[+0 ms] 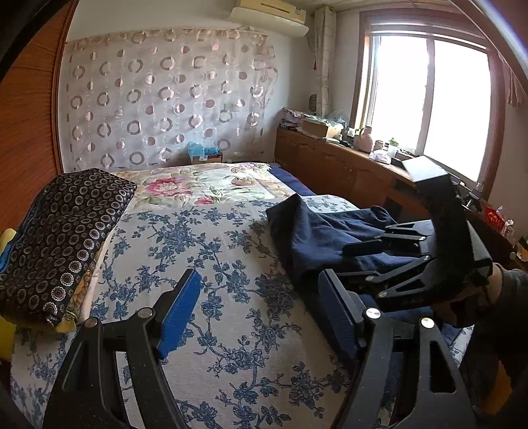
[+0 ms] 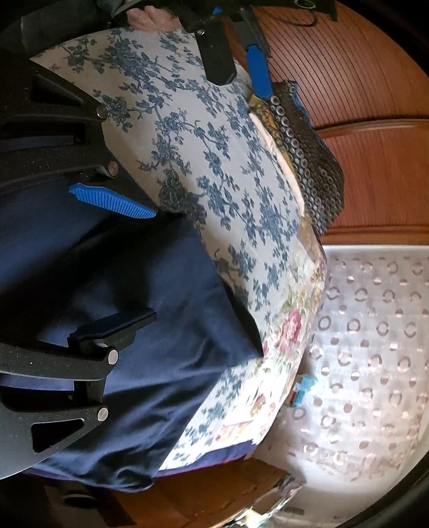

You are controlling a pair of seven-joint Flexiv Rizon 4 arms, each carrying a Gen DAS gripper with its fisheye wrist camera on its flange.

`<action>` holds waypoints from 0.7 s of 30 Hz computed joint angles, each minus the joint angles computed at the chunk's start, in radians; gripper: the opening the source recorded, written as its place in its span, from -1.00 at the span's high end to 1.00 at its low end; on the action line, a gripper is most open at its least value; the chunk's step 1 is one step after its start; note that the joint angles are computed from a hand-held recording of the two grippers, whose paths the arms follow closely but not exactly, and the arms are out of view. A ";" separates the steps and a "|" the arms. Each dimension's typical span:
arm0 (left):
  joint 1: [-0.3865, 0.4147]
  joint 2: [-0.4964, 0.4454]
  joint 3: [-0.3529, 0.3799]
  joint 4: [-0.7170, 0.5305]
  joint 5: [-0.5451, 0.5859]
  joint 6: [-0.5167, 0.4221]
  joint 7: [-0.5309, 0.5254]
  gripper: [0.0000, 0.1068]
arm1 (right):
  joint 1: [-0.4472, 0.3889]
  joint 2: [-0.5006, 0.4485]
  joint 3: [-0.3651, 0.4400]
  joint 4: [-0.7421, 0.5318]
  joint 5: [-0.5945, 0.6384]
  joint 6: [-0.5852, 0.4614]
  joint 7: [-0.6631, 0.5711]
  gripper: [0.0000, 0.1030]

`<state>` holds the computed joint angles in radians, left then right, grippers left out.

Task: Fold small clothes

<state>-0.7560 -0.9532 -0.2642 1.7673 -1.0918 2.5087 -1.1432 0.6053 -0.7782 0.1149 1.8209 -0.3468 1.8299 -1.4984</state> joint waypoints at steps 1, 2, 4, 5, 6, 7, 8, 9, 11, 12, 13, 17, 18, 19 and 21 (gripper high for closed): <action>0.001 0.000 0.000 0.002 0.003 0.000 -0.003 -0.40 | 0.000 0.000 0.003 -0.005 -0.003 -0.008 0.000 -0.13; 0.003 0.001 -0.001 0.004 0.006 -0.001 -0.006 -0.40 | -0.007 -0.003 0.013 -0.014 -0.011 -0.020 -0.002 -0.13; 0.002 0.000 0.000 0.003 0.002 -0.002 -0.004 -0.40 | -0.018 -0.008 0.029 -0.028 -0.022 -0.042 -0.002 -0.13; 0.000 -0.001 0.000 0.002 -0.001 -0.003 -0.002 -0.40 | -0.021 -0.007 0.034 -0.031 -0.027 -0.054 -0.002 -0.13; 0.000 -0.002 0.000 0.001 0.000 -0.003 -0.002 -0.40 | -0.020 -0.012 0.035 -0.040 -0.031 -0.066 -0.002 -0.13; 0.000 -0.002 0.000 0.001 0.000 -0.003 -0.002 -0.40 | -0.020 -0.020 0.038 -0.052 -0.038 -0.083 -0.003 -0.13; 0.001 -0.002 0.000 0.001 0.003 -0.004 -0.003 -0.40 | -0.011 -0.025 0.030 -0.062 -0.040 -0.097 -0.002 -0.13; 0.000 -0.003 0.000 0.000 0.002 -0.004 -0.002 -0.40 | 0.007 -0.032 0.010 -0.074 -0.039 -0.113 0.002 -0.13; -0.001 -0.004 0.000 -0.002 0.000 -0.005 0.001 -0.40 | 0.032 -0.042 -0.021 -0.089 -0.033 -0.129 0.016 -0.13; -0.001 -0.006 -0.001 -0.004 0.001 -0.007 0.001 -0.40 | 0.027 -0.045 -0.014 -0.093 -0.033 -0.131 0.017 -0.12; 0.000 -0.008 -0.001 -0.005 0.005 -0.009 0.000 -0.40 | 0.021 -0.051 -0.007 -0.100 -0.033 -0.129 0.017 -0.08; -0.004 -0.013 0.001 -0.012 0.007 -0.014 0.005 -0.40 | -0.062 -0.070 0.092 -0.120 -0.040 -0.122 0.006 0.67; -0.005 -0.013 0.001 -0.014 0.007 -0.015 0.006 -0.40 | -0.097 -0.076 0.132 -0.125 -0.044 -0.119 0.000 0.76; -0.004 -0.014 0.001 -0.016 0.008 -0.018 0.007 -0.40 | -0.115 -0.077 0.149 -0.124 -0.040 -0.105 0.001 0.77; -0.004 -0.014 0.002 -0.015 0.011 -0.020 0.007 -0.40 | -0.171 -0.080 0.206 -0.120 -0.036 -0.072 0.006 0.77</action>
